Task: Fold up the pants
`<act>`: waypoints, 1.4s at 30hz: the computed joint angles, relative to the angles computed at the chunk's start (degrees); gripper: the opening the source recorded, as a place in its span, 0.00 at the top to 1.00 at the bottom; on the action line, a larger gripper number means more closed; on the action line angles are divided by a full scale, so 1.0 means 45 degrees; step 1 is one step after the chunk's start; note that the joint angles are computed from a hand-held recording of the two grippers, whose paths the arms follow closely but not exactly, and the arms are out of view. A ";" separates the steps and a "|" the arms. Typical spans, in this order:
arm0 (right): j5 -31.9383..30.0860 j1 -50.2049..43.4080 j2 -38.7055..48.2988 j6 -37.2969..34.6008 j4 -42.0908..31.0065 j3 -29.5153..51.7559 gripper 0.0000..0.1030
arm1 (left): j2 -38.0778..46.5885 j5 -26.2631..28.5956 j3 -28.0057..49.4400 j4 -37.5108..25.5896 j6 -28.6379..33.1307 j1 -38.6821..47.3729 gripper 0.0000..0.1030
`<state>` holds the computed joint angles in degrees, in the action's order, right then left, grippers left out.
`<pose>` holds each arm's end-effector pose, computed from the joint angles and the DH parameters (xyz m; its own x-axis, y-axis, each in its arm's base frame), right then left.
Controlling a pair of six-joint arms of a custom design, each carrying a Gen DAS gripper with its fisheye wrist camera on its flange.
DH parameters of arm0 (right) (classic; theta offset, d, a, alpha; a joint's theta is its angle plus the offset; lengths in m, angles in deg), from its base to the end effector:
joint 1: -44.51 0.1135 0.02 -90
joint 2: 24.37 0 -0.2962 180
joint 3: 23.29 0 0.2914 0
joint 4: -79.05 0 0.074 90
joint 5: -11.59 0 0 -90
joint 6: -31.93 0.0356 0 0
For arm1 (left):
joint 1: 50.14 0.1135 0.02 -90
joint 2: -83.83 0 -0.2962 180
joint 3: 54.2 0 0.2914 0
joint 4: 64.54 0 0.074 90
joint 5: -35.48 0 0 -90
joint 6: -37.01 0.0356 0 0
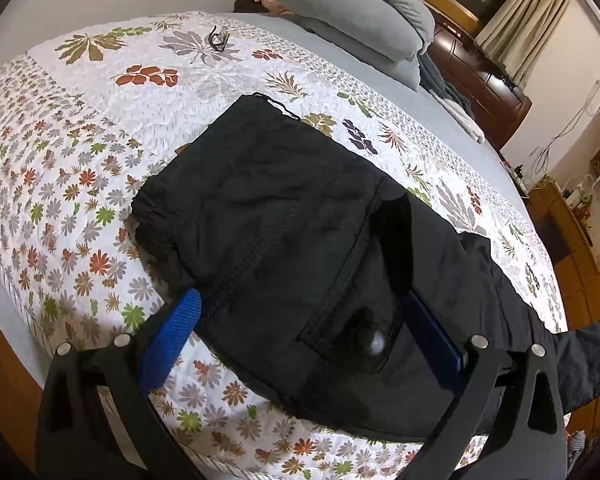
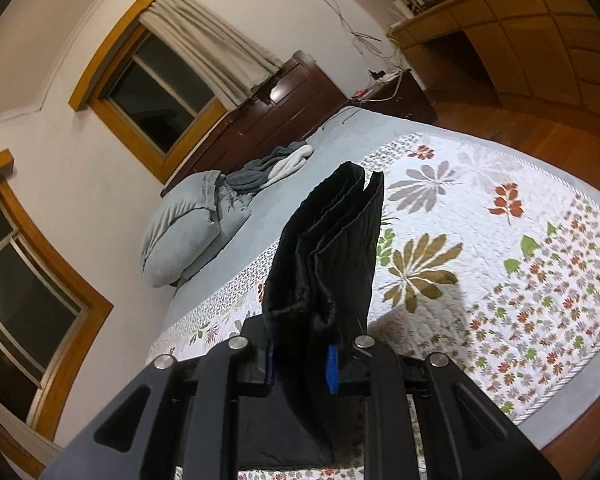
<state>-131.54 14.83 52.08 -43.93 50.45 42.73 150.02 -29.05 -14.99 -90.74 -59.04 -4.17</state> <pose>0.2845 -0.1294 0.2887 -0.5899 0.5049 -0.6302 -0.1018 0.7277 0.6783 0.1665 0.1502 0.1673 -0.5038 -0.6580 -0.5597 -0.5260 0.7476 -0.4055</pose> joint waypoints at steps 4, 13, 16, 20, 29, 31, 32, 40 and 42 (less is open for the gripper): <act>0.0651 0.0646 -0.0609 -0.0192 -0.0337 0.0057 0.82 | 0.0044 0.0178 0.0007 0.0006 0.0005 0.0140 0.03; 0.2250 0.2712 -0.1649 -0.0284 -0.0935 0.0316 0.82 | 0.0168 0.0865 0.0001 0.0048 0.0014 0.0641 0.03; 0.2858 0.3421 -0.1860 -0.0300 -0.1009 0.0351 0.82 | 0.0217 0.1017 0.0007 0.0061 0.0026 0.0757 0.03; 0.4029 0.4730 -0.2212 -0.0284 -0.1065 0.0383 0.82 | 0.0224 0.1112 0.0008 0.0036 0.0080 0.0859 0.03; 0.6641 0.7891 -0.2345 -0.0283 -0.1036 0.0490 0.82 | 0.0162 0.1642 -0.0105 0.0047 0.0044 0.1232 0.03; 0.7289 0.8572 -0.2322 -0.0308 -0.1033 0.0505 0.82 | 0.0160 0.1745 -0.0126 0.0058 0.0021 0.1298 0.03; 0.7713 0.8988 -0.2314 -0.0335 -0.1024 0.0503 0.82 | 0.0153 0.1802 -0.0142 0.0054 0.0033 0.1344 0.03; 1.0368 1.1789 -0.1917 -0.0666 -0.0795 0.0296 0.83 | 0.0201 0.2034 -0.0145 0.0073 0.0003 0.1486 0.03; 1.1072 1.2520 -0.1662 -0.0756 -0.0759 0.0275 0.83 | 0.0207 0.2146 -0.0154 0.0045 0.0010 0.1585 0.03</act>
<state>-81.71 71.17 44.60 -47.34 47.03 43.97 150.95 -19.39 -15.69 -90.54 -58.99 2.96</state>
